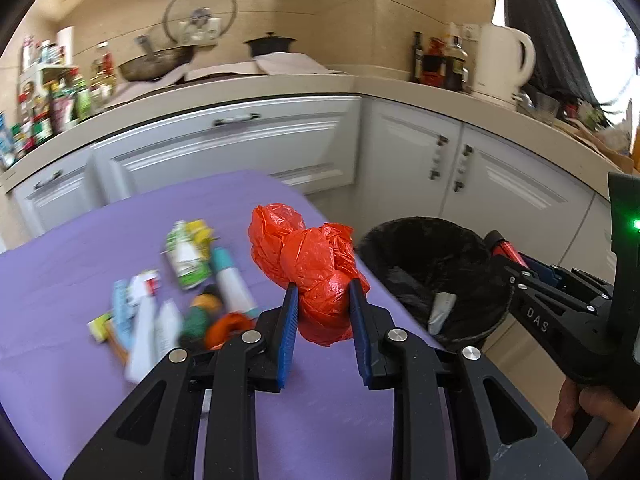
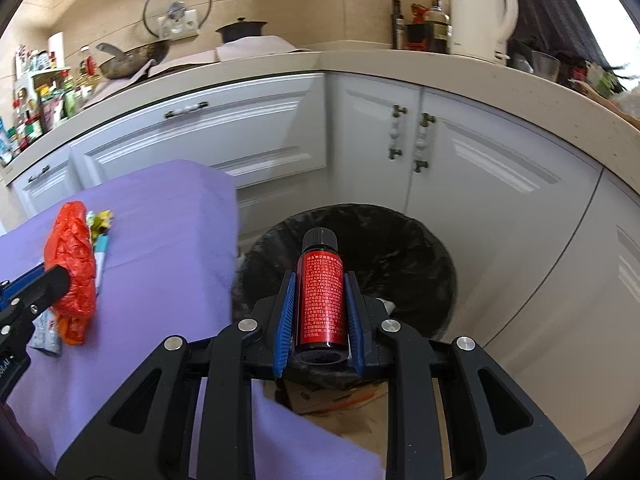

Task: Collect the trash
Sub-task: 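Lift and carry the red bag and red bottle over the black bin, then open both grippers over the bin to drop the bag and bottle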

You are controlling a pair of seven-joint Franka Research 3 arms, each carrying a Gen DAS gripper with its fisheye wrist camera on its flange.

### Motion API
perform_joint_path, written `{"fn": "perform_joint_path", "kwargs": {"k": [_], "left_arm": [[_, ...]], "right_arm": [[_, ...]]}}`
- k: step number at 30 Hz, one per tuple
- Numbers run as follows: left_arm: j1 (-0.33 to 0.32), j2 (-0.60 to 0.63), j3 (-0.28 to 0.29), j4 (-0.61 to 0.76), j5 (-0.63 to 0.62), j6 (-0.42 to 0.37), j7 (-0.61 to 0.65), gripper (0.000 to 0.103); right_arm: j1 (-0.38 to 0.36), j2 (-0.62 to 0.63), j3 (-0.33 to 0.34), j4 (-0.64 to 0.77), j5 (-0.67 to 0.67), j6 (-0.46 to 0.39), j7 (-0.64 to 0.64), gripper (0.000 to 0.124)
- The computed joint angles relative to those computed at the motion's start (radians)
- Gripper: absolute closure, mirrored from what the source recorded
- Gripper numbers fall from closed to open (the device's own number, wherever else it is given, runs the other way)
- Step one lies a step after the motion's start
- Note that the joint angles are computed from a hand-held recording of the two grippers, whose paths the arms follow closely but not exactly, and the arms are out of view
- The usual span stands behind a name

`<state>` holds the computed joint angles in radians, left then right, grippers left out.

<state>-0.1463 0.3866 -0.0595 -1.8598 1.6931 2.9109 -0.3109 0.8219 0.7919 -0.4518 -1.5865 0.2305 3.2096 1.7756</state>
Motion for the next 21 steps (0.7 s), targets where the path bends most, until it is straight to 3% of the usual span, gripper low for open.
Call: {"fn": "perform_joint_path", "kwargs": {"k": [12,21], "left_arm": [[-0.078,0.205,0.034,0.236,-0.324,0.01,0.374,0.077],[-0.12,0.295,0.058,0.339,-0.537,-0.005,0.6,0.077]], "right_arm": [[-0.078,0.063,0.012,0.087,-0.006,-0.025,0.017,0.101],[-0.141,0.09,0.055,0.131,-0.035,-0.043,0.036,0.101]]}}
